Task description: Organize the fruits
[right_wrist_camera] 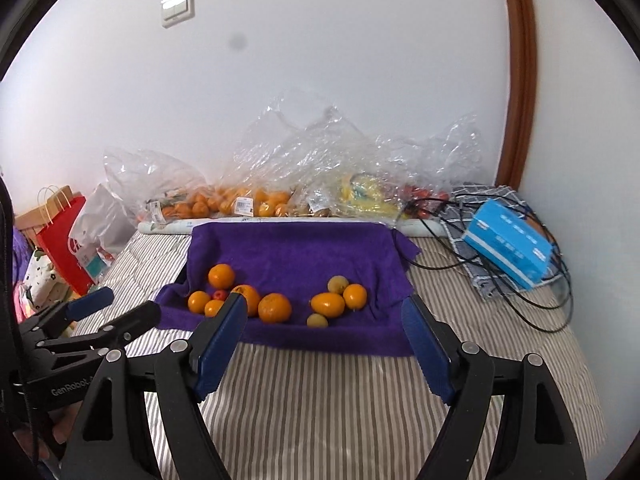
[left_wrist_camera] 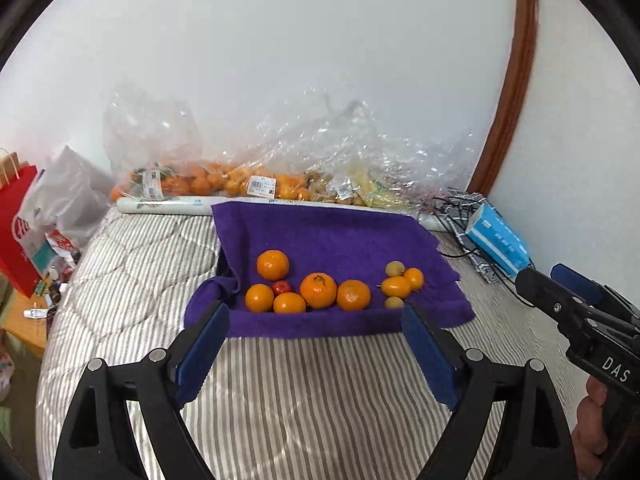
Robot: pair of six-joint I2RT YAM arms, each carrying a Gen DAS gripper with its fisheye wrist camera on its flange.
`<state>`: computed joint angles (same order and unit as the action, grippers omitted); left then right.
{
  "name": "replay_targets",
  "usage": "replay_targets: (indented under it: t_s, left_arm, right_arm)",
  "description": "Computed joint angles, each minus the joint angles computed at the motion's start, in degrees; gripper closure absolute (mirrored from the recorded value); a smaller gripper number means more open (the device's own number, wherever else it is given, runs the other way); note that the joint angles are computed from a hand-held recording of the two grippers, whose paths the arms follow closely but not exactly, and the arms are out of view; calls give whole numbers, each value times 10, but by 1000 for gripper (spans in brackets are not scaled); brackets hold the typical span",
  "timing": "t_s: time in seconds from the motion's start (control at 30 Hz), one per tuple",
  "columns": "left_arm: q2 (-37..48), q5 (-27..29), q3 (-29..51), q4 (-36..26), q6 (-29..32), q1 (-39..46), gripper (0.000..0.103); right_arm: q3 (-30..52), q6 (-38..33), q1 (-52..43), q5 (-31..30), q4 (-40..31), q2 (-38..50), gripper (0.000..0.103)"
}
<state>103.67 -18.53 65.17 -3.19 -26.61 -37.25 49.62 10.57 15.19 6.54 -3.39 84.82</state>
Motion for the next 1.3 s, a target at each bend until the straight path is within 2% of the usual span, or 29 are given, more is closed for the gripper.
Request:
replay_targets:
  t_s: [0.2, 0.27, 0.43, 0.63, 0.87, 1.07, 1.3]
  left_arm:
    - [-72, -51, -51, -13, -16, -46, 11]
    - [-89, -73, -63, -20, -22, -64, 11]
    - [-124, -122, -82, -45, -46, -106, 10]
    - [-159, -162, -102, -66, -71, -146, 10]
    - [-180, -195, -107, -86, -84, -184, 10]
    - [-188, -210, -107, -91, -84, -199, 10]
    - [-192, -204, -113, -87, -88, -196, 10]
  right_arm:
    - [-57, 3, 23, 27, -35, -102, 17]
    - [-78, 2, 34, 41, -36, -134, 8]
    - [-109, 5, 51, 63, -59, -199, 2]
    - [-131, 27, 44, 51, -109, -278, 1]
    - [-148, 36, 60, 69, -148, -351, 1]
    - [-149, 34, 74, 89, -166, -373, 1]
    - [-152, 37, 73, 93, -167, -374, 1]
